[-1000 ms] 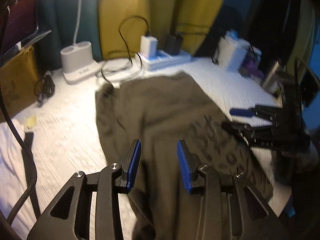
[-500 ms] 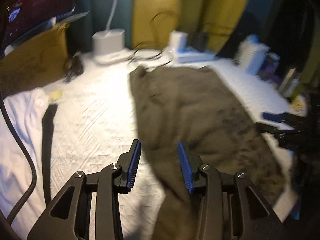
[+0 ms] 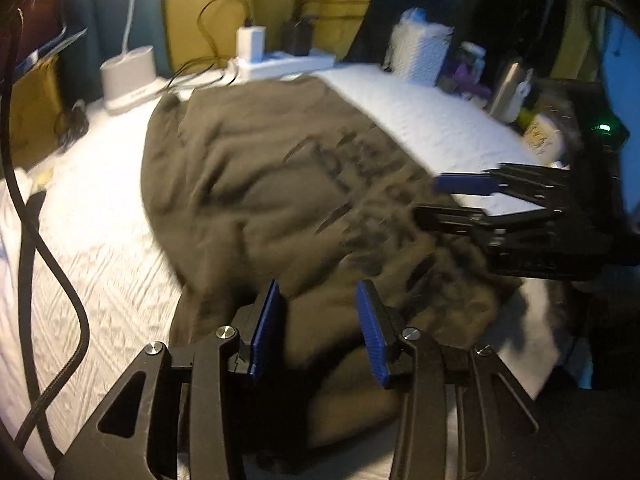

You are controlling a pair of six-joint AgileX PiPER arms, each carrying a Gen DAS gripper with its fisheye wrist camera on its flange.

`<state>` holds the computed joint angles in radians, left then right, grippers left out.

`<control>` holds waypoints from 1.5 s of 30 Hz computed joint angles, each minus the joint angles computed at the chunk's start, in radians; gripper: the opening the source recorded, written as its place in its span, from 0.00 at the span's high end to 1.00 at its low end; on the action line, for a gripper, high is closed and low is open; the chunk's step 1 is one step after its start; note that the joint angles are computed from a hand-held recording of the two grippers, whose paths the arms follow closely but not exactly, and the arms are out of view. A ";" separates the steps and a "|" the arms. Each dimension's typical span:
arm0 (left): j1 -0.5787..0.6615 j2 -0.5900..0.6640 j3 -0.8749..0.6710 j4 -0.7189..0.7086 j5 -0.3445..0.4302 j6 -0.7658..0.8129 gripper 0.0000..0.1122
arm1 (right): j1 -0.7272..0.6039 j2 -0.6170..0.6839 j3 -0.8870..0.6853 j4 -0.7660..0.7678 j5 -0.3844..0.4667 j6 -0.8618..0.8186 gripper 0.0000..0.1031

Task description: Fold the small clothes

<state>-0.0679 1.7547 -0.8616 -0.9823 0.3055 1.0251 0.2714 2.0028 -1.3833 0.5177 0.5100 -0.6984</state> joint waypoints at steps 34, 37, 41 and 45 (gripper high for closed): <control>0.102 -0.073 -0.024 0.042 0.004 -0.086 0.45 | -0.071 -0.036 0.024 -0.028 -0.012 -0.001 0.43; 0.109 -0.052 -0.060 0.058 0.026 -0.107 0.45 | -0.071 -0.024 -0.013 -0.037 0.005 0.009 0.43; 0.114 -0.030 -0.104 0.080 0.039 -0.138 0.45 | -0.075 0.002 -0.069 -0.050 0.029 0.025 0.43; 0.121 0.007 -0.162 0.113 0.043 -0.180 0.41 | -0.077 0.037 -0.129 -0.066 0.053 0.047 0.43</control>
<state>0.0533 1.7615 -1.0233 -0.8695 0.3488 0.8449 0.1939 2.0398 -1.5126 0.4519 0.5625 -0.6517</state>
